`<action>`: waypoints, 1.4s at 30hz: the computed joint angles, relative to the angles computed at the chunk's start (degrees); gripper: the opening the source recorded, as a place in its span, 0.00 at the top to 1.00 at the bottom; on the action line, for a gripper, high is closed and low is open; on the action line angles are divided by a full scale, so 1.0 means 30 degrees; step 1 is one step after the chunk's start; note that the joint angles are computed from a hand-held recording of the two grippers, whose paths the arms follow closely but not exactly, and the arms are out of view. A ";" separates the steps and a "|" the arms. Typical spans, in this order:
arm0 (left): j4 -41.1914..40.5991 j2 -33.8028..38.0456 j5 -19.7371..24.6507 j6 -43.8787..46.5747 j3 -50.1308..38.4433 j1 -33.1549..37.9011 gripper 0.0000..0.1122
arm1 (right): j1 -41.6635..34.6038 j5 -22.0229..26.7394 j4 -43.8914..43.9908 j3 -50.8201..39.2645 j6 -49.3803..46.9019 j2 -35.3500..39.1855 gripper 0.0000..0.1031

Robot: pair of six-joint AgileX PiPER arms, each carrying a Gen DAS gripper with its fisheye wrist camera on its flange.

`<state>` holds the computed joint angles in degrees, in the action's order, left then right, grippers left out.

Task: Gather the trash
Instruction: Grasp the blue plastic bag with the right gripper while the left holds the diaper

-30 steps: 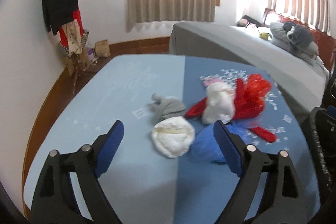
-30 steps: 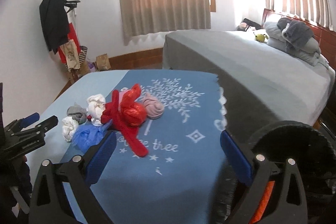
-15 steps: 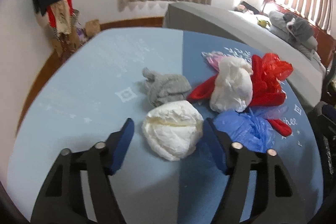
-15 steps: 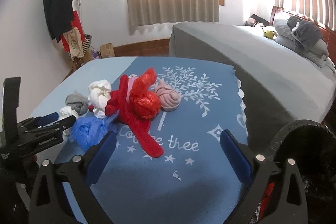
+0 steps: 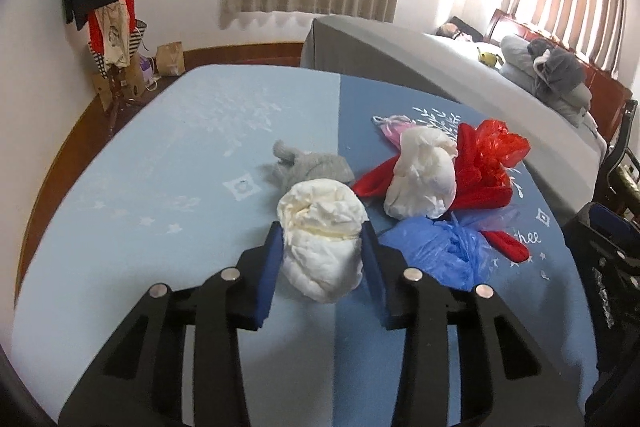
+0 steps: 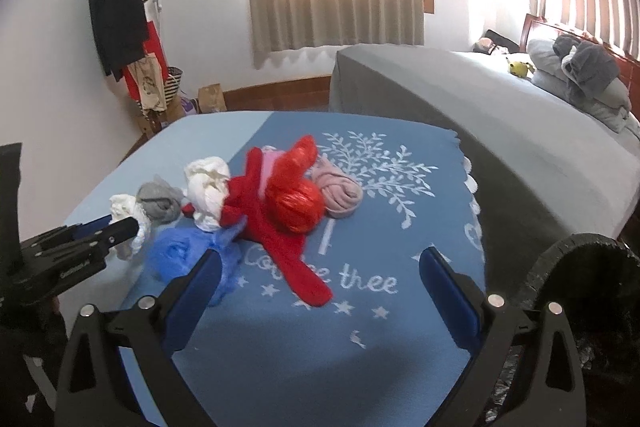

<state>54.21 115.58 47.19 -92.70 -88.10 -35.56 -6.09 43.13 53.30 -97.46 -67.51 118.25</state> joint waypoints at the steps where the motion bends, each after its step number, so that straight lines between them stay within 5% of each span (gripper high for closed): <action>1: 0.0148 -0.0213 0.0189 -0.0176 0.0247 -0.0123 0.66 | 0.0107 0.0039 0.0081 0.0064 0.0001 -0.0061 0.06; 8: 0.0831 -0.1282 0.1382 -0.1119 0.1732 -0.0306 0.67 | 0.1319 0.0228 0.0684 0.0986 -0.0215 -0.0572 0.06; 22: 0.1315 -0.2814 0.0824 -0.2307 0.4466 0.0484 0.67 | 0.4559 -0.1294 -0.2496 0.0500 0.2728 0.0693 0.17; 27: 0.1360 -0.2872 0.0703 -0.2409 0.4553 0.0524 0.67 | 0.4935 -0.0388 -0.4122 -0.0627 0.4160 0.1513 0.36; 38: 0.1435 -0.2827 0.1096 -0.2069 0.3924 0.0031 0.67 | 0.3299 0.1988 -0.2124 -0.0660 0.2190 0.1190 0.72; 42: 0.1422 -0.2611 0.1303 -0.1921 0.3360 -0.0382 0.67 | 0.2549 0.2693 -0.1728 -0.0418 0.1724 0.0766 0.73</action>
<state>58.48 107.74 51.10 -98.46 -78.03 -36.70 1.55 51.21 48.12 -98.71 -62.34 120.54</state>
